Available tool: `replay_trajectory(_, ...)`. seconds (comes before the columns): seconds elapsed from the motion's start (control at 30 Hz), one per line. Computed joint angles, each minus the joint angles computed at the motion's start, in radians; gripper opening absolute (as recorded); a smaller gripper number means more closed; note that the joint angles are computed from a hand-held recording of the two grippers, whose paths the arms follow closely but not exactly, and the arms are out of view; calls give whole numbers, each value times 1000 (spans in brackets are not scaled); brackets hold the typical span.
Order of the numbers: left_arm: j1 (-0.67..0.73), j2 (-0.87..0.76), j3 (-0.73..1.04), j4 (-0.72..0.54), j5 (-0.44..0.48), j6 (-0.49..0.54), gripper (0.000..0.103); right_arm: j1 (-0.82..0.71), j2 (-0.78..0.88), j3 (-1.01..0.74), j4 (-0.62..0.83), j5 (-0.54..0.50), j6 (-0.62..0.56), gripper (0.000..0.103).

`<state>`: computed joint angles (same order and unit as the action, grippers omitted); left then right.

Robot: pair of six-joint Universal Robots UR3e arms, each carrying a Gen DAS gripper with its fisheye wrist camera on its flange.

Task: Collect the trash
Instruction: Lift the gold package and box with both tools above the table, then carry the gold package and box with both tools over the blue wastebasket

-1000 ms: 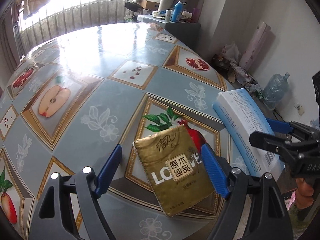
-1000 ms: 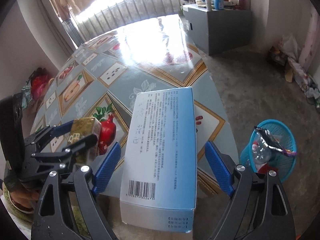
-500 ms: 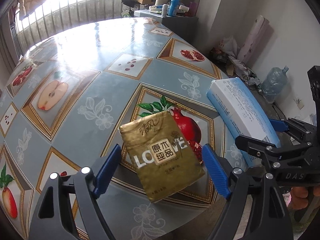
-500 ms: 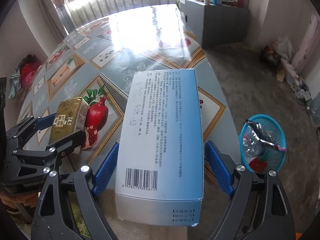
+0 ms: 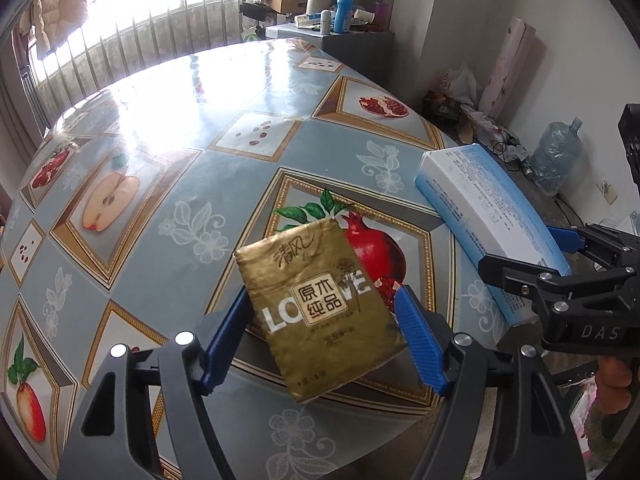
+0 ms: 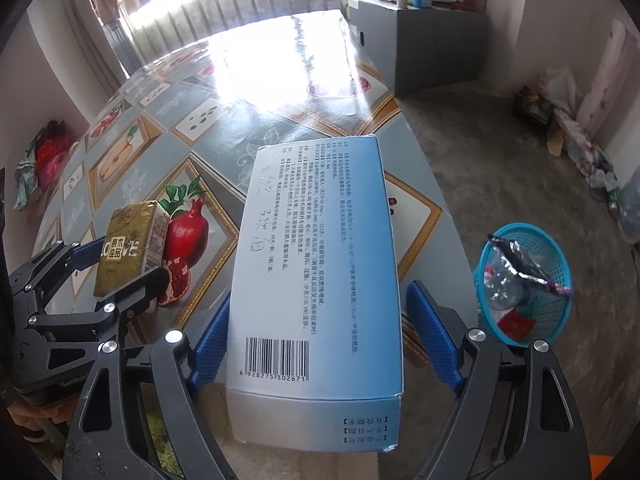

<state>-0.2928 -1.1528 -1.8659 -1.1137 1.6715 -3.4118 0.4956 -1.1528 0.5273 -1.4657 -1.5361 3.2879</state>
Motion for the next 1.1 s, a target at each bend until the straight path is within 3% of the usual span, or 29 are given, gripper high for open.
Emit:
replay_trajectory(0.33, -16, -6, -1, 13, 27, 3, 69, 18, 17, -21, -2, -40, -6, 69)
replay_trajectory(0.63, -21, -5, -3, 20, 34, -1, 66, -6, -18, 33, -33, -10, -1, 67)
replay_trajectory(0.9, -16, 8, -6, 31, 31, -3, 64, -73, -84, 140, -96, 110, 13, 67)
replay_trajectory(1.1, 11, 12, 33, 50, -34, 31, 64, -147, -156, 246, -168, 243, 50, 67)
